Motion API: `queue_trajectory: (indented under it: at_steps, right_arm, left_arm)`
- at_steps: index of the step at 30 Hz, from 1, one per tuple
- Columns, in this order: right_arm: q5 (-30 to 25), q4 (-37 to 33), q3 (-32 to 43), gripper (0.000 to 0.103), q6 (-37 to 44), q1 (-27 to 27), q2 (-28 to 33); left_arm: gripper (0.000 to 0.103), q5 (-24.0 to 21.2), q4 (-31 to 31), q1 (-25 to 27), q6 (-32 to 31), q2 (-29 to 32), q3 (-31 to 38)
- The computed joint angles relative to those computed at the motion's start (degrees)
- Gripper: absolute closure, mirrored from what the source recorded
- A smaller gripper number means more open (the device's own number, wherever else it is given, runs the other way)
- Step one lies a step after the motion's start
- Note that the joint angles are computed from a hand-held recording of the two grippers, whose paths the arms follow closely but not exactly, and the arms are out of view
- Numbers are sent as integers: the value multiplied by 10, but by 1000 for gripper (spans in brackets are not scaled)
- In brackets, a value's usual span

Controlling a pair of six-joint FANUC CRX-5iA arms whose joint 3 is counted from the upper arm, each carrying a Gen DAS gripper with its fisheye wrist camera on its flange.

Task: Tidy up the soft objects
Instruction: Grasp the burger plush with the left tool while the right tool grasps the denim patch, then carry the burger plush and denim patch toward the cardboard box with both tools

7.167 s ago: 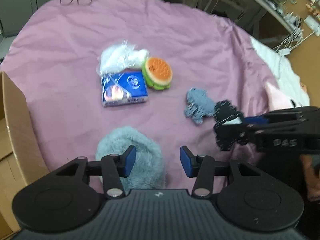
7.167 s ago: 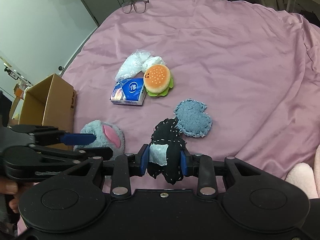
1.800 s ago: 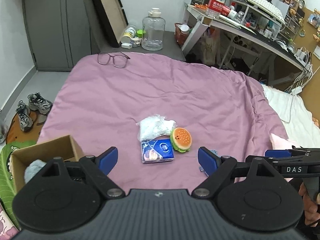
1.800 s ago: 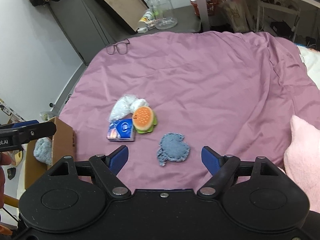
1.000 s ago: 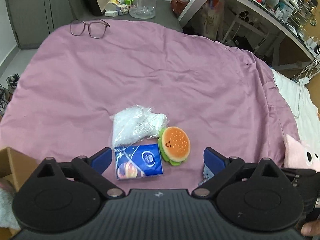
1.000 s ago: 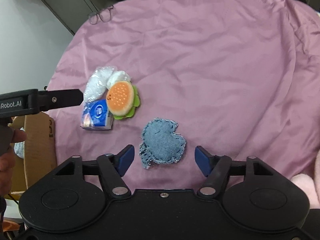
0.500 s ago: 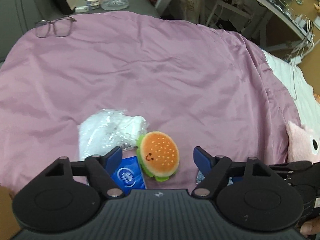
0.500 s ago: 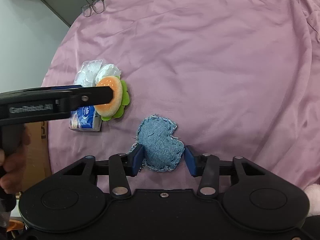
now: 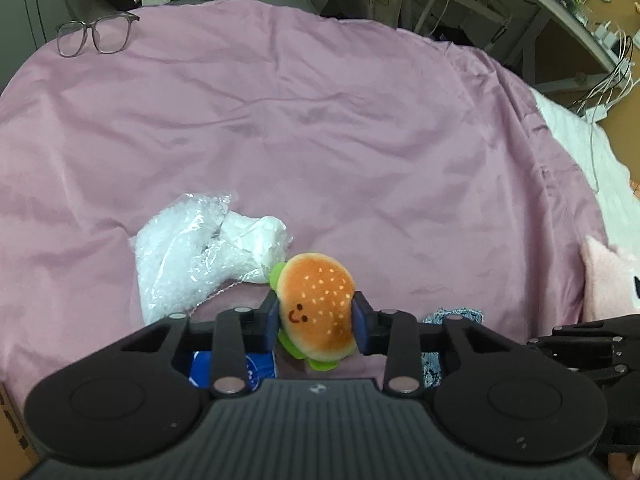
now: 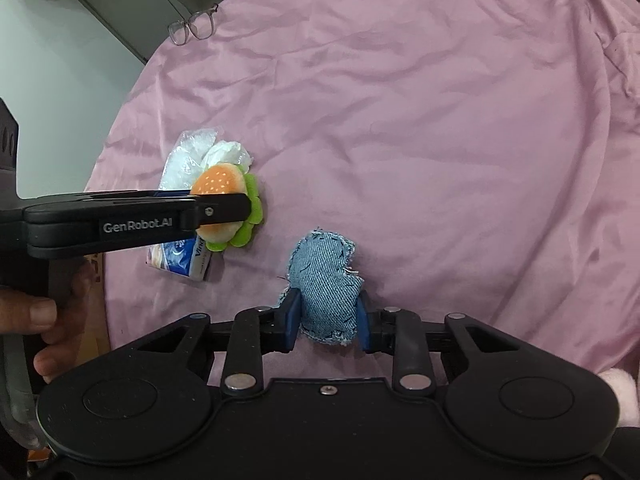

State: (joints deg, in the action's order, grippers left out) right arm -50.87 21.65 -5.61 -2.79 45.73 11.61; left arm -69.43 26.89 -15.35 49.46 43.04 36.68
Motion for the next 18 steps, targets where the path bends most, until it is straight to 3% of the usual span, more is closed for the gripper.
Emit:
queue_trajectory:
  at_steps: [18]
  right_arm:
    - [-68, 78, 54, 75, -27, 45, 8]
  left_arm:
    - [68, 26, 70, 42, -57, -104, -108]
